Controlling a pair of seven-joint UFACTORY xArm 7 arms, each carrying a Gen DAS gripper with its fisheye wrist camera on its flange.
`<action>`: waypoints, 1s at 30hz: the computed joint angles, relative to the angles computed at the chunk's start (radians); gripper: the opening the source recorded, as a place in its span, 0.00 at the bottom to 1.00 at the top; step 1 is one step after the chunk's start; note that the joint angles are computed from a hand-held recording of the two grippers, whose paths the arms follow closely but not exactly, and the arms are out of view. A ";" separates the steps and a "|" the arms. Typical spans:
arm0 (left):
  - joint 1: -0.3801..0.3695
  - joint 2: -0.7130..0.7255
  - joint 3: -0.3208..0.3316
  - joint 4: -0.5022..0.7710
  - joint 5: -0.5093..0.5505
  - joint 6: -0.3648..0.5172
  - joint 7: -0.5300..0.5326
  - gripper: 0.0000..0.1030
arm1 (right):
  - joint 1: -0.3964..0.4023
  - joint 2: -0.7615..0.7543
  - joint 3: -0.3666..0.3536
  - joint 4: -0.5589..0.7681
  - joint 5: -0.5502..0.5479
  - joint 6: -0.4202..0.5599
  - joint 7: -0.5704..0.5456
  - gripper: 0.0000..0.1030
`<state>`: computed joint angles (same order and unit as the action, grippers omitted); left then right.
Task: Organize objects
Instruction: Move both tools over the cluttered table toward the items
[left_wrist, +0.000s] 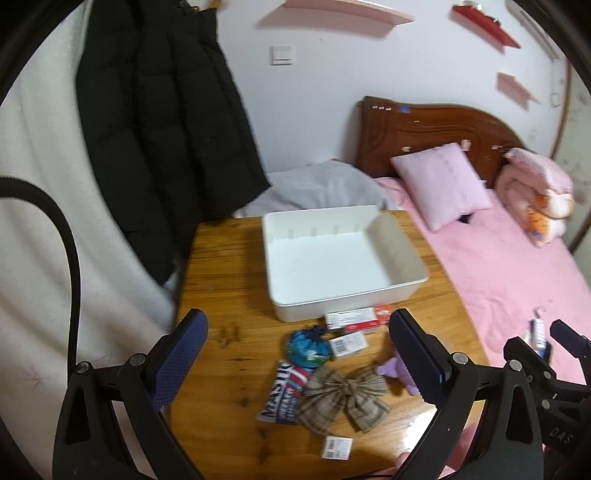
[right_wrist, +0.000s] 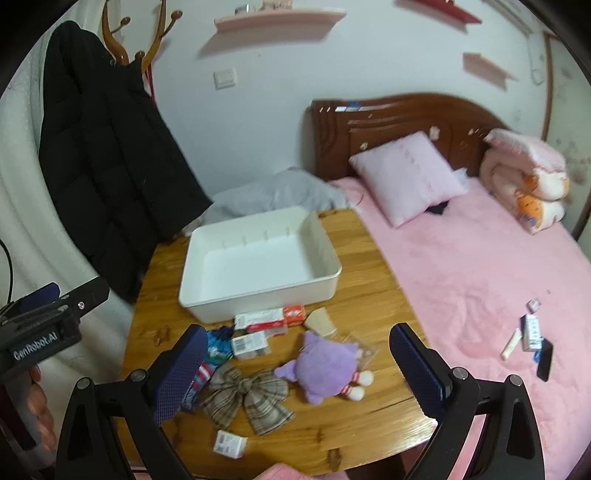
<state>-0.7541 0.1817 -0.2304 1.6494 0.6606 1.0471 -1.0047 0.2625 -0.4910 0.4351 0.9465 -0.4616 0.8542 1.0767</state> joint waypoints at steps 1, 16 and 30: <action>0.007 -0.006 0.000 -0.012 -0.013 -0.019 0.012 0.96 | -0.008 -0.008 0.012 -0.003 -0.019 0.015 0.009 0.97; 0.000 0.030 0.004 0.029 -0.064 0.079 0.075 0.96 | -0.036 -0.136 -0.031 -0.125 0.036 -0.147 0.027 0.97; -0.090 0.192 0.050 0.265 -0.139 0.303 -0.073 0.96 | 0.064 -0.095 -0.259 -0.161 0.360 -0.297 -0.479 0.97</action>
